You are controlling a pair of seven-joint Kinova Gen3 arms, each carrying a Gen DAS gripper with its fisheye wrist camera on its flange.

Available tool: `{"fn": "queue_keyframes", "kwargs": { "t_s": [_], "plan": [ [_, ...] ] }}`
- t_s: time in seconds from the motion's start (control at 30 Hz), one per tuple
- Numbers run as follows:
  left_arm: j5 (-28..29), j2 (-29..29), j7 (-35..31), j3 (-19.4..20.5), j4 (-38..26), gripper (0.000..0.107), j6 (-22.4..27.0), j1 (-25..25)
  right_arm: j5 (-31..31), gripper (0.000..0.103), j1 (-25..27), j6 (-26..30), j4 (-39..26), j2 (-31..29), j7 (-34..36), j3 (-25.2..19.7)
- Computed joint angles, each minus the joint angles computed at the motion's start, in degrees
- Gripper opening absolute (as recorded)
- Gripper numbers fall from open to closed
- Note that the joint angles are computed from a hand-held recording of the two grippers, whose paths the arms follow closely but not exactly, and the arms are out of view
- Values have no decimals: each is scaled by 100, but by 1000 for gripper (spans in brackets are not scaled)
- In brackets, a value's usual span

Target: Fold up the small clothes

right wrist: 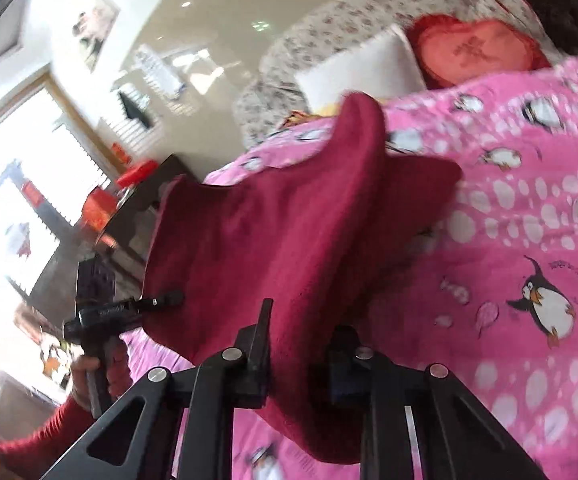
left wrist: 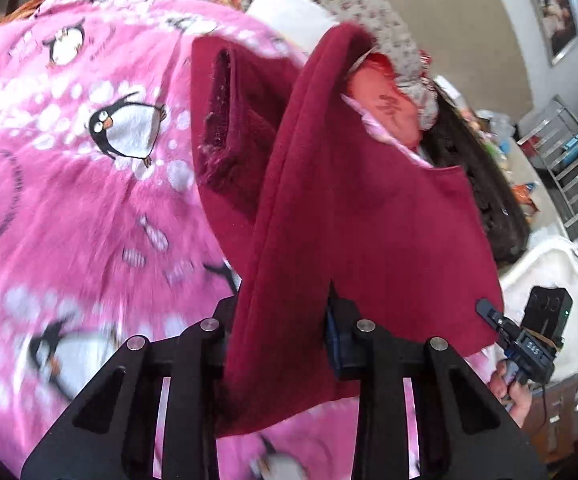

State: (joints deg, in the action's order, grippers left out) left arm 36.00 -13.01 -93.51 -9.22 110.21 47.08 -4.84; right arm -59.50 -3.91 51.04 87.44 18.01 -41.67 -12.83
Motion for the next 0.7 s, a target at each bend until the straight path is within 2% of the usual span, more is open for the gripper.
{"fn": "queue_keyframes", "kwargs": {
  "t_s": [0.07, 0.17, 0.2, 0.23, 0.3, 0.37, 0.43, 0.5, 0.57, 0.63, 0.7],
  "plan": [
    [-340, -386, 279, 136, -53, 28, 378, -36, -170, 19, 171, 328, 254, -292, 245, -22],
    [-631, -840, 502, 29, 43, 28, 890, 146, -74, 20, 498, 739, 645, -682, 236, -95],
    [-785, -946, 686, 18, 117, 30, 1002, 244, 85, 23, 456, 710, 770, -801, 55, -11],
    [-977, -994, 909, 91, 162, 32, 1207, 236, 260, 34, 316, 588, 937, -925, -178, 179],
    [-1423, -1056, 1286, 524, 243, 33, 1476, -53, 592, 40, -102, 179, 1298, -1144, -644, 708],
    [-1696, -1260, 1412, 713, 298, 34, 1428, -176, 628, 40, -217, -105, 1488, -1377, -847, 1010],
    [-1916, -1428, 1722, 626, 187, 34, 1461, -34, 319, 40, 2, -244, 1569, -1642, -676, 931],
    [-2179, -1558, 1917, 763, -31, 36, 1404, -41, 92, 40, 5, -125, 1446, -1672, -400, 870],
    [-2354, -1536, 2042, 880, -192, 43, 1241, -5, 239, 40, -404, -297, 1231, -1600, -474, 834],
    [-2326, -1465, 2076, 826, -221, 57, 937, 126, 685, 40, -935, -558, 989, -1439, -725, 879],
    [-2325, -1312, 2111, 822, -259, 59, 706, 203, 1151, 40, -1466, -922, 676, -1105, -1020, 882]
  ]
}}
